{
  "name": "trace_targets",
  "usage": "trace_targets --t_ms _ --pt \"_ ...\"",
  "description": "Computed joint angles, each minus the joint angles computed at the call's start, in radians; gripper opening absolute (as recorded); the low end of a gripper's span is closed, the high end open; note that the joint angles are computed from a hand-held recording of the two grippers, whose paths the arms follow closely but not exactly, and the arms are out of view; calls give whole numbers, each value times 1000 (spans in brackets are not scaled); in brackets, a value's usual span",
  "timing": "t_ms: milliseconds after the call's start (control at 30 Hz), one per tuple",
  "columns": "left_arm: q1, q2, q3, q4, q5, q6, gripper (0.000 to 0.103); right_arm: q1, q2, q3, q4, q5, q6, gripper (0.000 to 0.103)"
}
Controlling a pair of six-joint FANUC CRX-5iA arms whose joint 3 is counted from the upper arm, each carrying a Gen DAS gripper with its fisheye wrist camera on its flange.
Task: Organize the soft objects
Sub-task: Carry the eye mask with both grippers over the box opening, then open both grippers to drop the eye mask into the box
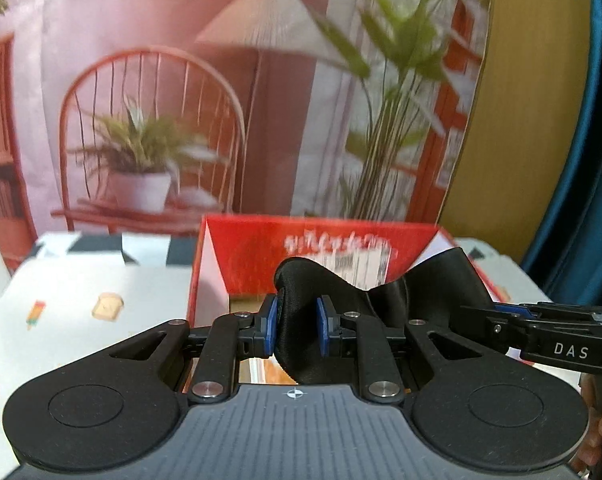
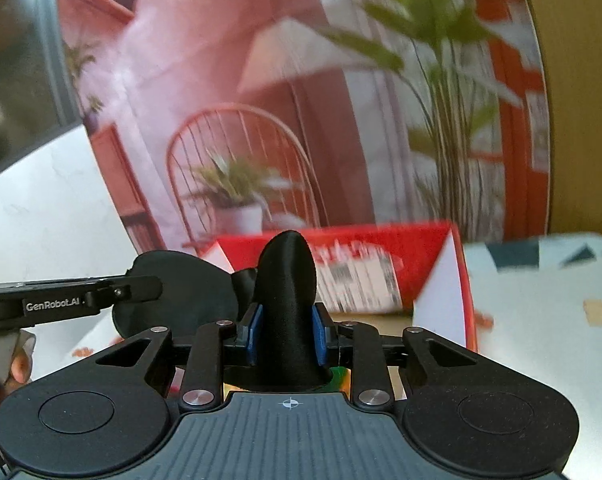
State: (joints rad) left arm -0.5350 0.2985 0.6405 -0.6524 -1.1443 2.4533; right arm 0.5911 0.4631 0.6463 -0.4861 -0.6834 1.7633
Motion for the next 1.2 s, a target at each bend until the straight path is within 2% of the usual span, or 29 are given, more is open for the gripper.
trace_targets --t_ms 233,333,533,700,867,967,1033,1100,1200 --pt "68 18 -18 160 1 -63 22 10 46 38 72 -77 -122 25" --pt "95 18 -35 221 27 -68 22 8 80 89 95 -134 -200 25" --pt "92 62 14 204 -1 -109 22 13 139 170 134 -204 -269 25" --pt "96 67 28 165 -20 -70 22 8 178 230 123 -235 -315 25" --pt "98 69 37 166 -44 -70 25 26 209 270 192 -267 -329 26" --pt "87 64 34 151 -39 -76 32 34 191 233 228 -239 -346 33" --pt "79 49 17 135 -14 -81 47 44 163 182 265 -195 -349 38" --pt "66 38 10 111 -6 -84 56 51 129 123 290 -141 -332 43" --pt "53 27 6 90 -9 -80 57 62 83 42 328 -68 -315 47"
